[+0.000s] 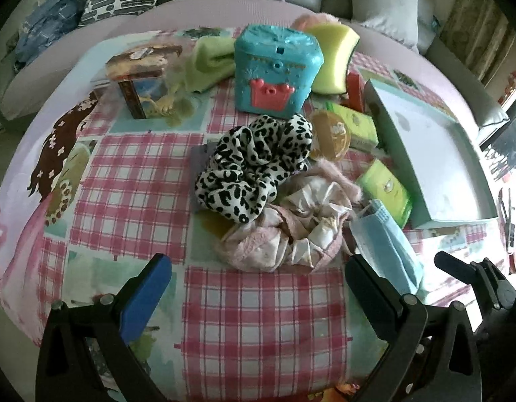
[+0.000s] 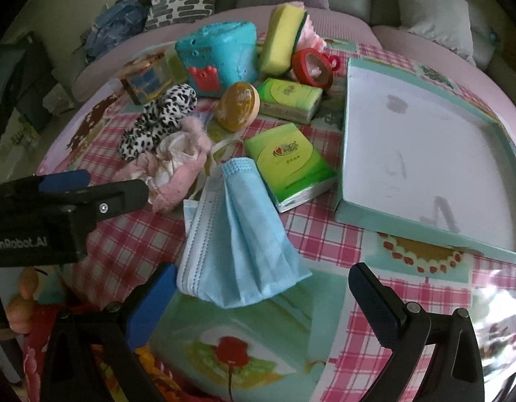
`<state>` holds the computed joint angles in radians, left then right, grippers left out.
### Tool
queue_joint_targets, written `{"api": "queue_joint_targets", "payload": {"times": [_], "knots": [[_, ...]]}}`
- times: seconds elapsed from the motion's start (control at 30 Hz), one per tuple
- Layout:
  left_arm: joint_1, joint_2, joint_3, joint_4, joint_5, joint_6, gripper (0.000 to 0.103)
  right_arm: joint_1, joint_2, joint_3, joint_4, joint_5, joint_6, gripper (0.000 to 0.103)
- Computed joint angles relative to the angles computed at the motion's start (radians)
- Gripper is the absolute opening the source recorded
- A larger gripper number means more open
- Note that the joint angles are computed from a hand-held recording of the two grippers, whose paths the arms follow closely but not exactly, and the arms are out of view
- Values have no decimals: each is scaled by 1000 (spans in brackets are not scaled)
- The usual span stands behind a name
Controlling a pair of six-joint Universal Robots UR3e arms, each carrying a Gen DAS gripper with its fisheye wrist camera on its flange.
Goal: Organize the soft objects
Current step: 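Grasp the light-blue face mask with the right gripper while the left gripper grasps the pink scrunchie, then carry the mask with the right gripper while the left gripper carries the scrunchie over the tray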
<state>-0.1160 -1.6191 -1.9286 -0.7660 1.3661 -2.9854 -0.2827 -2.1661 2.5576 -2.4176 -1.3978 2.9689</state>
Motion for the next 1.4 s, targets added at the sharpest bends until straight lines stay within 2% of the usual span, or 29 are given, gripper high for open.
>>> {"api": "queue_joint_targets", "payload": {"times": [0.33, 0.37, 0.47, 0.57, 0.73, 0.8, 1.0, 1.1, 1.4], "knots": [[-48, -175, 158, -24, 22, -39, 102, 20, 81, -21, -56, -20, 10, 101], [-50, -185, 167, -28, 21, -40, 100, 24, 86, -21, -63, -23, 11, 98], [-49, -210, 180, -33, 17, -33, 85, 35, 97, -20, -80, -34, 15, 89], [-59, -247, 200, -31, 24, -37, 79, 23, 86, -15, -69, -19, 3, 81], [-83, -265, 205, -9, 39, -40, 62, 5, 55, -7, -50, -2, -9, 68], [-83, -244, 182, -6, 38, -32, 52, 3, 45, -6, -41, 2, -16, 59], [-86, -215, 157, -14, 20, -27, 32, -11, 19, -3, -13, 16, -33, 50], [-68, -209, 137, -3, -9, -20, 25, -41, -20, 1, 30, 42, -52, 46], [-25, -129, 59, -6, -35, 21, 18, -133, -162, 12, 186, 133, -107, 36]]}}
